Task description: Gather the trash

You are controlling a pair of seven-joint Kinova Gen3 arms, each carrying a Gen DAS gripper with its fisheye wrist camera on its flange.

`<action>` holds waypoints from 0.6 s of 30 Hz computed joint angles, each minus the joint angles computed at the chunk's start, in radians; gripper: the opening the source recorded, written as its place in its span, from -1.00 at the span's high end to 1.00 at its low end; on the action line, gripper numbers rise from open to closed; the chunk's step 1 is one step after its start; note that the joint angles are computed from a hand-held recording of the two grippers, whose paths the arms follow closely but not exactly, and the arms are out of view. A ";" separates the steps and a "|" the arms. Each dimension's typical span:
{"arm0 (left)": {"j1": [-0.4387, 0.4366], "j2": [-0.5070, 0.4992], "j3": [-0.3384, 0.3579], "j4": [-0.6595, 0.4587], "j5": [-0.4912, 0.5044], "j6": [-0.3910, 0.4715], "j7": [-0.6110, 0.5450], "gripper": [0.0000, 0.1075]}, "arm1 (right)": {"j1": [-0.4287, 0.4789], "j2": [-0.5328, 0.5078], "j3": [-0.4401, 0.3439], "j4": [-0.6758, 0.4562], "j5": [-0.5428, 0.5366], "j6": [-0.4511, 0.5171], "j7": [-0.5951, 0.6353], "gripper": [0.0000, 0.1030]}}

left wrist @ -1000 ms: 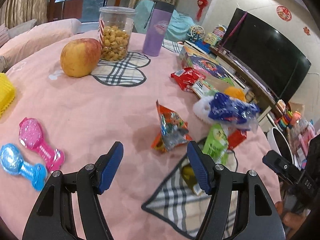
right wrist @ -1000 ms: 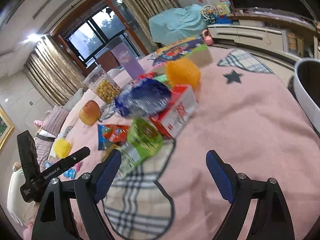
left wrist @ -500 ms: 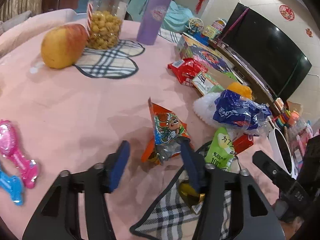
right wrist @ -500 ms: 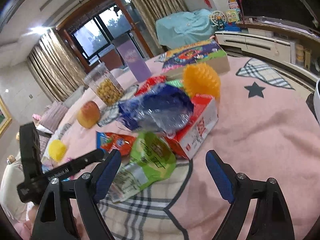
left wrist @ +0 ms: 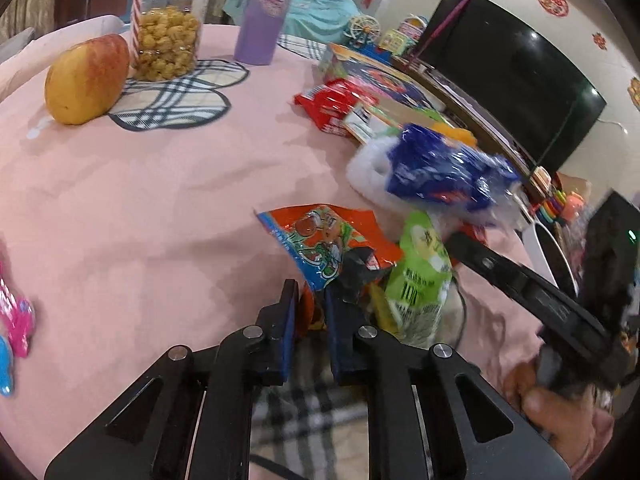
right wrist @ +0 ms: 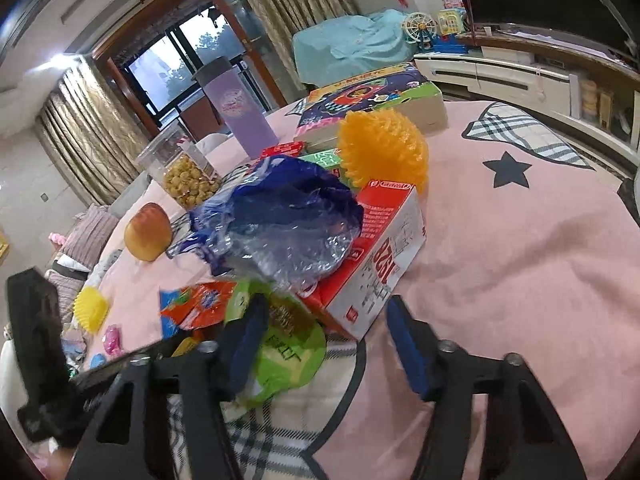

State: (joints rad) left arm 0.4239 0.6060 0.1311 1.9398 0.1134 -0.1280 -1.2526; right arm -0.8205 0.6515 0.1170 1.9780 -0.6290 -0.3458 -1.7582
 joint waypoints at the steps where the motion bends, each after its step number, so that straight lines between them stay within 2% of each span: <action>1: -0.014 -0.003 0.024 0.014 -0.007 -0.012 0.003 0.78 | 0.011 0.000 -0.009 0.003 0.010 0.001 -0.003 0.39; 4: -0.032 -0.012 0.060 0.045 -0.018 -0.040 0.014 0.78 | 0.028 -0.014 -0.035 0.039 0.035 -0.036 -0.015 0.47; 10: 0.028 -0.046 0.020 0.101 0.001 -0.084 0.018 0.80 | 0.064 -0.082 -0.089 0.158 0.081 -0.108 -0.019 0.50; 13: 0.058 -0.062 -0.007 0.128 0.020 -0.099 0.011 0.80 | 0.109 -0.123 -0.131 0.218 0.128 -0.110 -0.031 0.50; 18: 0.044 -0.063 0.003 0.163 0.028 -0.117 0.019 0.80 | 0.147 -0.162 -0.152 0.263 0.165 -0.052 -0.047 0.48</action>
